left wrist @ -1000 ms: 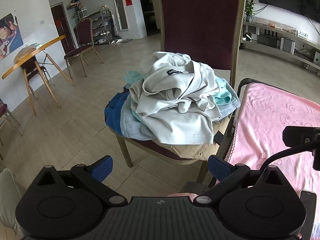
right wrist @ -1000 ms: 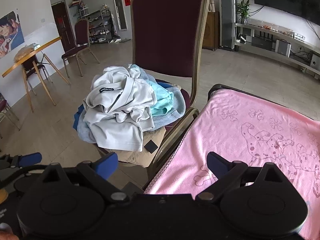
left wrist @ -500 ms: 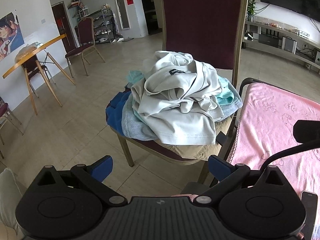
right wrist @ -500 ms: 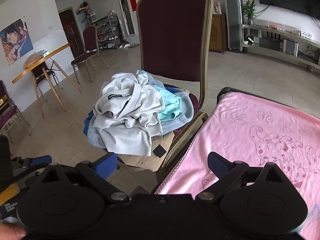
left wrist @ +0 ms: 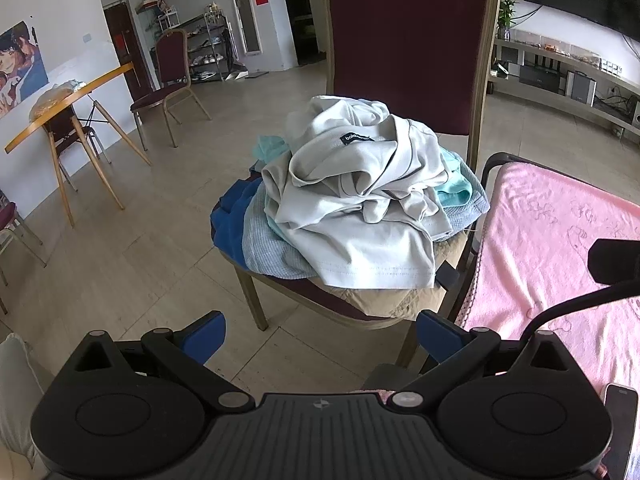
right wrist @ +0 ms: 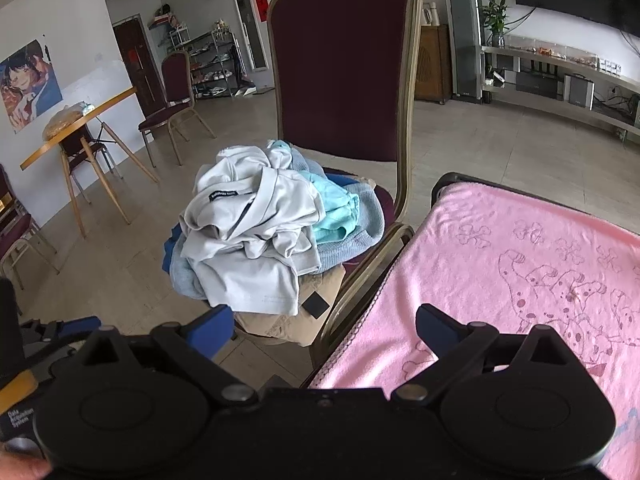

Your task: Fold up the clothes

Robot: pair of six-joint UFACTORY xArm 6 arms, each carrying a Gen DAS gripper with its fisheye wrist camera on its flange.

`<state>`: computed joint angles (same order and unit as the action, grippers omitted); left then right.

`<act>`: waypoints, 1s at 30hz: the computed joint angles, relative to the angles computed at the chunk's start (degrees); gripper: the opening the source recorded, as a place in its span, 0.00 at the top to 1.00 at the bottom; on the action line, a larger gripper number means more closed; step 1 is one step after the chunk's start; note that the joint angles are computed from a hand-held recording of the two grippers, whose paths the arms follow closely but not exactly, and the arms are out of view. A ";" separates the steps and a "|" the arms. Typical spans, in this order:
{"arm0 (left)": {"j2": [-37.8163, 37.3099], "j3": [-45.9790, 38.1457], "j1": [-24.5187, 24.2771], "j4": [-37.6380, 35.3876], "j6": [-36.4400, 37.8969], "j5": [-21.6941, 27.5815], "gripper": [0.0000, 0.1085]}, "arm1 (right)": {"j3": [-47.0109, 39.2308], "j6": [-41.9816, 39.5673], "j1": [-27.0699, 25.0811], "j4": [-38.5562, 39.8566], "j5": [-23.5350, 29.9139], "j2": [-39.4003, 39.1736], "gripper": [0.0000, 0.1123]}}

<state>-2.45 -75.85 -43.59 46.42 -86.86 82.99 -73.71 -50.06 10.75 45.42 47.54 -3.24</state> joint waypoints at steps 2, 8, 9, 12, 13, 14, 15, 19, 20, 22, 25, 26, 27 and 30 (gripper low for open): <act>0.07 -0.03 0.04 -0.02 0.02 0.01 0.05 | -0.07 0.18 0.03 -0.17 0.18 0.16 0.12; 0.09 -0.09 0.11 -0.30 0.06 0.09 0.05 | 0.35 0.23 0.18 -0.31 0.08 -0.06 0.12; 0.09 -0.11 0.15 -0.40 0.05 0.13 0.05 | 0.45 0.13 0.19 -0.28 0.05 -0.11 0.12; 0.13 -0.12 0.04 -0.36 -0.11 0.22 0.05 | 0.47 0.00 0.08 -0.25 0.24 -0.14 0.12; 0.11 -0.14 0.01 -0.35 -0.12 0.26 0.05 | 0.44 0.02 0.06 -0.24 0.26 -0.14 0.12; 0.10 -0.15 -0.02 -0.32 -0.11 0.29 0.05 | 0.46 0.14 0.10 -0.32 0.21 -0.15 0.12; 0.08 -0.16 -0.04 -0.29 -0.10 0.32 0.05 | 0.48 0.24 0.13 -0.38 0.18 -0.16 0.12; 0.09 -0.19 -0.16 -0.22 -0.12 0.39 0.05 | 0.60 0.15 0.17 -0.39 0.10 -0.31 0.12; 0.10 -0.23 -0.17 -0.17 -0.12 0.44 0.05 | 0.58 0.12 0.17 -0.39 0.11 -0.28 0.12; 0.10 -0.25 -0.19 -0.11 -0.16 0.50 0.05 | 0.54 0.19 0.17 -0.38 0.07 -0.22 0.12; 0.16 -0.29 -0.13 -0.14 -0.20 0.64 0.05 | 0.44 0.28 0.11 -0.29 0.25 -0.09 0.12; 0.19 -0.30 -0.08 -0.20 -0.17 0.65 0.05 | 0.38 0.28 0.10 -0.31 0.33 -0.02 0.12; 0.21 -0.30 -0.05 -0.26 -0.16 0.65 0.05 | 0.31 0.34 0.15 -0.39 0.36 0.06 0.12; 0.08 -0.09 0.11 -0.32 -0.21 0.53 0.05 | 0.21 0.32 0.19 -0.43 0.41 0.22 0.12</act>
